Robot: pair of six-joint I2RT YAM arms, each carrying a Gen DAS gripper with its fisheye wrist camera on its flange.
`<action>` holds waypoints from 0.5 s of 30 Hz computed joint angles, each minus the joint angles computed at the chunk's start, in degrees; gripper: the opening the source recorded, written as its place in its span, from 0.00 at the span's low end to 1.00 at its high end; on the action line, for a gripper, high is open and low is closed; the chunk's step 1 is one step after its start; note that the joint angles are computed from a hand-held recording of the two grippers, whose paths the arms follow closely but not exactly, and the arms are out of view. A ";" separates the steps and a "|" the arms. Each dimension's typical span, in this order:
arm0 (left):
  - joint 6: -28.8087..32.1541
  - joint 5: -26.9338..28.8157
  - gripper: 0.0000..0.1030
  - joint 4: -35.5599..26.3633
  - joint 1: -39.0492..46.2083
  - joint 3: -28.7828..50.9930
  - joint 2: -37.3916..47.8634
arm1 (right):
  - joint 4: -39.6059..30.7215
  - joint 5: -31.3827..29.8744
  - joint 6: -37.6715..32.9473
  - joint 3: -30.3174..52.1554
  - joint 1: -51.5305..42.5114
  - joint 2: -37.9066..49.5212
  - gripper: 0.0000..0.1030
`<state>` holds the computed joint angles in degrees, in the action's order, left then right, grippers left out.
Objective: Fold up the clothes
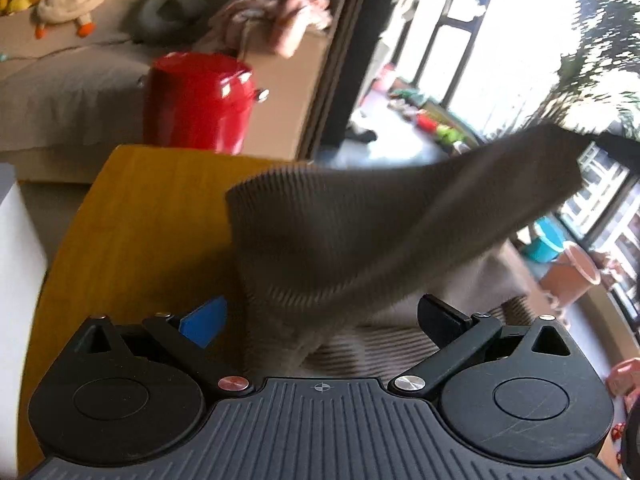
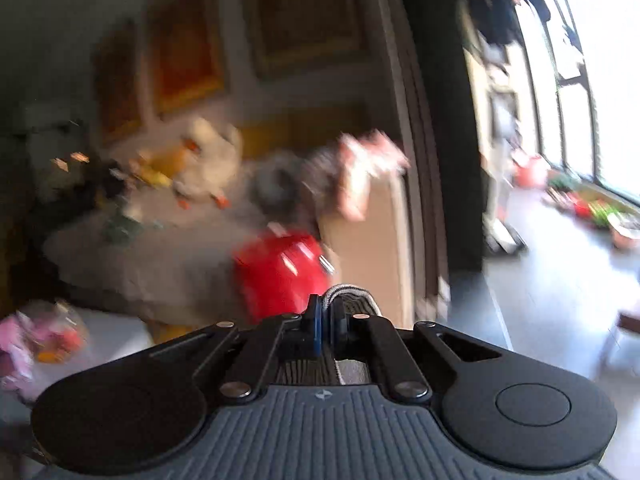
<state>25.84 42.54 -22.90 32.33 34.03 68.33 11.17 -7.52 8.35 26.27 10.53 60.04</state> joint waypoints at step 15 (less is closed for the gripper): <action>-7.48 -6.45 1.00 27.02 -13.35 -3.75 14.50 | 5.32 3.34 3.09 -10.98 -0.92 -3.25 0.99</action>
